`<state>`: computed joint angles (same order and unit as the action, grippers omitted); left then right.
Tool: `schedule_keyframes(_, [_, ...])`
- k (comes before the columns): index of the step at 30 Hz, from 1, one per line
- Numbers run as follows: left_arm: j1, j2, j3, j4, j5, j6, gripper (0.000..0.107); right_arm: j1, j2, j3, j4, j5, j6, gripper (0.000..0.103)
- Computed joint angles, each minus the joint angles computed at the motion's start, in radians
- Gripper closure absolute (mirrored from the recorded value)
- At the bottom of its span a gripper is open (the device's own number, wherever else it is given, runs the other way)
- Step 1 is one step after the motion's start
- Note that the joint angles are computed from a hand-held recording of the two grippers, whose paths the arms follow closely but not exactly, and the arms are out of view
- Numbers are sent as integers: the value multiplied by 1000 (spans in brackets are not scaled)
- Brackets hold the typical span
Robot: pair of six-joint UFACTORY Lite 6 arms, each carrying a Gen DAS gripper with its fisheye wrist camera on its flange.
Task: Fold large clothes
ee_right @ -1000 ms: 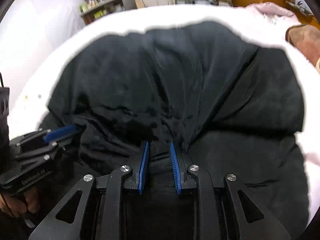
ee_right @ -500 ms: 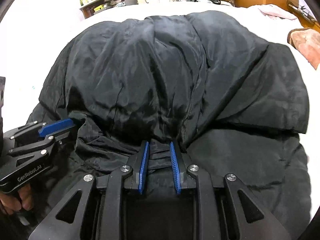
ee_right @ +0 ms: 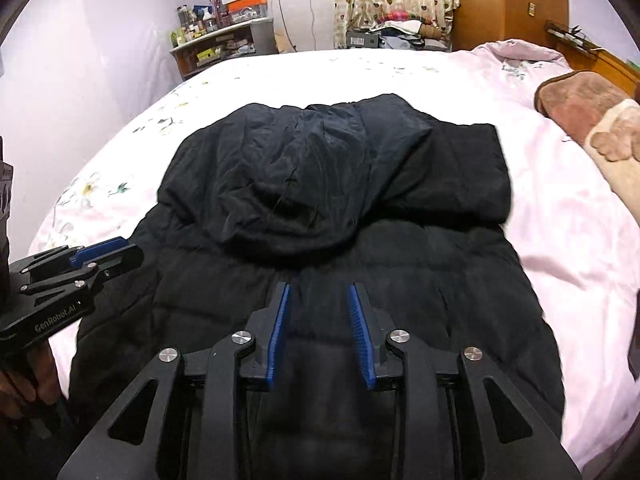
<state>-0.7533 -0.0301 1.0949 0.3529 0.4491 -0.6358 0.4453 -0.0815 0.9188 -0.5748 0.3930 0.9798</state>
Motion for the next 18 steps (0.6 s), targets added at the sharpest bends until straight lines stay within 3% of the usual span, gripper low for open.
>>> schedule_keyframes(8, [-101, -293, -204, 90, 107, -128, 72, 113, -370, -243, -25, 158, 119, 64])
schedule_keyframes(18, [-232, -513, -321, 209, 261, -285, 68, 327, -615, -360, -94, 390, 306, 60])
